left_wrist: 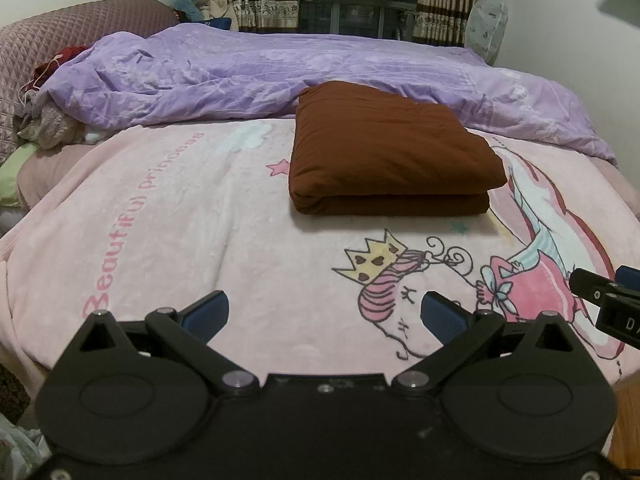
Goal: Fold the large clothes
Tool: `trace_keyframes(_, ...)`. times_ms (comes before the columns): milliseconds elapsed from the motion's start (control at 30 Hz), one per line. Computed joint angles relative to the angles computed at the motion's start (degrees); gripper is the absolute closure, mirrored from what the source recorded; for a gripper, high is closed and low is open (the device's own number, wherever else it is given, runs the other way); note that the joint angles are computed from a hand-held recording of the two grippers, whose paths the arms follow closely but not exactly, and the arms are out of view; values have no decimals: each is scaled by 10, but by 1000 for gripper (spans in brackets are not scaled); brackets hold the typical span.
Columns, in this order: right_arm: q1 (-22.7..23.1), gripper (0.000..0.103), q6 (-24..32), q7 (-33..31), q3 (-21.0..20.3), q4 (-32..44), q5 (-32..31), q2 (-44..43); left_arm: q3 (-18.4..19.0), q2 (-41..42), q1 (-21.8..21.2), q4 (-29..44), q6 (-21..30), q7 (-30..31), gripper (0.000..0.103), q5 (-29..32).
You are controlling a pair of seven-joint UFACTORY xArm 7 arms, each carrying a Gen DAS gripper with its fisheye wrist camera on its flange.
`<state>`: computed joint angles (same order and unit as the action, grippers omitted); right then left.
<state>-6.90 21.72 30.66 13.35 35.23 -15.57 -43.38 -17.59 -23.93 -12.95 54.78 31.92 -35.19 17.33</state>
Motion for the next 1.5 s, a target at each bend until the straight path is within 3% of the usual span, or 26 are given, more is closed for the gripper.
trace_keyframes(1500,3,26,0,-7,-6,-7,2,0,3,3,0,2,0,9,0,-4)
